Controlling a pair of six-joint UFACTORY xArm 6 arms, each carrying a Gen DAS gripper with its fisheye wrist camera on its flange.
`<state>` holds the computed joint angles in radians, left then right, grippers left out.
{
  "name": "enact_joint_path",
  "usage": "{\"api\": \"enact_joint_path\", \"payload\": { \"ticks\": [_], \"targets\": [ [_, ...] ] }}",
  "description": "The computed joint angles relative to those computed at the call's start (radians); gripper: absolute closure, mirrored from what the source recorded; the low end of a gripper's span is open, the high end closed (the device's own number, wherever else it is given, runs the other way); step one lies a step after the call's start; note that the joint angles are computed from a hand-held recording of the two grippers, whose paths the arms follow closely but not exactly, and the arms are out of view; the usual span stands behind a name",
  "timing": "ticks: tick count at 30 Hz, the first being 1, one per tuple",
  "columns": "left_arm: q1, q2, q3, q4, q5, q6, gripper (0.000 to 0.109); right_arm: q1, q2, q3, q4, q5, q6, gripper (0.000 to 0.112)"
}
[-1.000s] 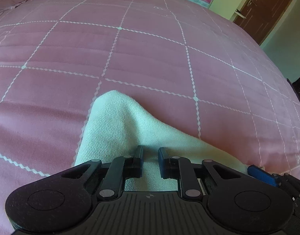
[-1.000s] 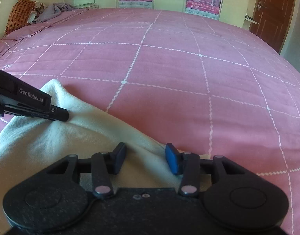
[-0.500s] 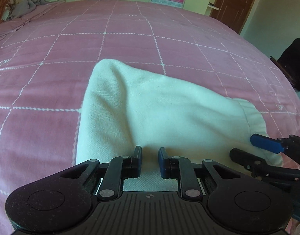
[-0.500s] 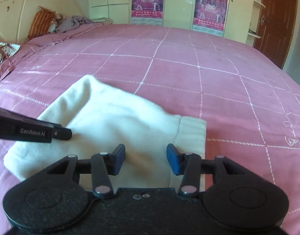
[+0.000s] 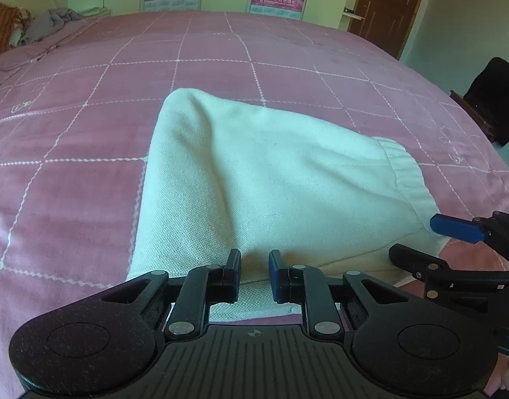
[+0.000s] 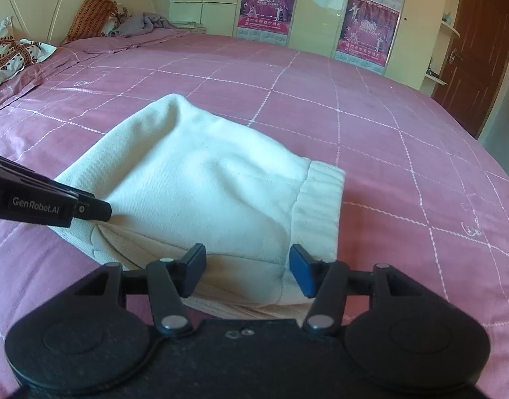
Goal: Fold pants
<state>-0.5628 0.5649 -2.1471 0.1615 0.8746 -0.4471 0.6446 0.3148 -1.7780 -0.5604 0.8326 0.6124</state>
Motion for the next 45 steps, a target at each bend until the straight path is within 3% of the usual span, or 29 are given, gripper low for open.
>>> {"api": "enact_joint_path", "payload": {
  "ticks": [5, 8, 15, 17, 19, 20, 22, 29, 30, 33, 37, 41, 45],
  "targets": [
    [0.021, -0.064, 0.071, 0.017, -0.028, -0.052, 0.090, -0.020, -0.060, 0.059, 0.034, -0.021, 0.062, 0.036],
    [0.051, -0.072, 0.078, -0.010, -0.019, -0.054, 0.090, -0.042, -0.090, 0.087, 0.056, -0.028, 0.101, 0.035],
    [0.119, -0.023, 0.043, -0.215, -0.007, -0.003, 0.088, -0.112, -0.092, 0.107, 0.303, -0.061, 0.072, 0.024],
    [0.134, -0.018, 0.056, -0.289, -0.022, 0.016, 0.071, -0.126, -0.086, 0.111, 0.349, -0.068, 0.078, 0.024],
    [0.141, -0.011, 0.060, -0.321, -0.025, 0.007, 0.034, -0.143, -0.085, 0.125, 0.420, -0.089, 0.074, 0.024],
    [0.143, -0.007, 0.062, -0.325, -0.024, 0.006, 0.031, -0.152, -0.082, 0.128, 0.468, -0.096, 0.064, 0.024],
    [0.146, 0.009, 0.051, -0.323, -0.006, 0.003, 0.030, -0.170, -0.078, 0.137, 0.558, -0.108, 0.047, 0.024],
    [0.169, 0.018, 0.091, -0.479, -0.064, 0.070, 0.031, -0.221, -0.084, 0.201, 0.815, -0.200, -0.016, 0.024],
    [0.173, 0.030, 0.078, -0.516, -0.062, 0.086, 0.040, -0.228, -0.081, 0.208, 0.862, -0.219, -0.039, 0.029],
    [0.182, 0.059, 0.043, -0.604, -0.049, 0.084, 0.050, -0.244, -0.069, 0.216, 0.989, -0.252, -0.109, 0.041],
    [0.169, 0.071, 0.027, -0.605, -0.062, 0.041, 0.051, -0.248, -0.062, 0.235, 1.113, -0.295, -0.161, 0.050],
    [0.157, 0.110, -0.030, -0.552, -0.036, 0.083, 0.051, -0.248, -0.051, 0.216, 1.090, -0.283, -0.171, 0.051],
    [0.150, 0.172, -0.131, -0.511, -0.005, 0.019, 0.051, -0.242, -0.008, 0.161, 1.044, -0.273, -0.149, 0.047]
  ]
}}
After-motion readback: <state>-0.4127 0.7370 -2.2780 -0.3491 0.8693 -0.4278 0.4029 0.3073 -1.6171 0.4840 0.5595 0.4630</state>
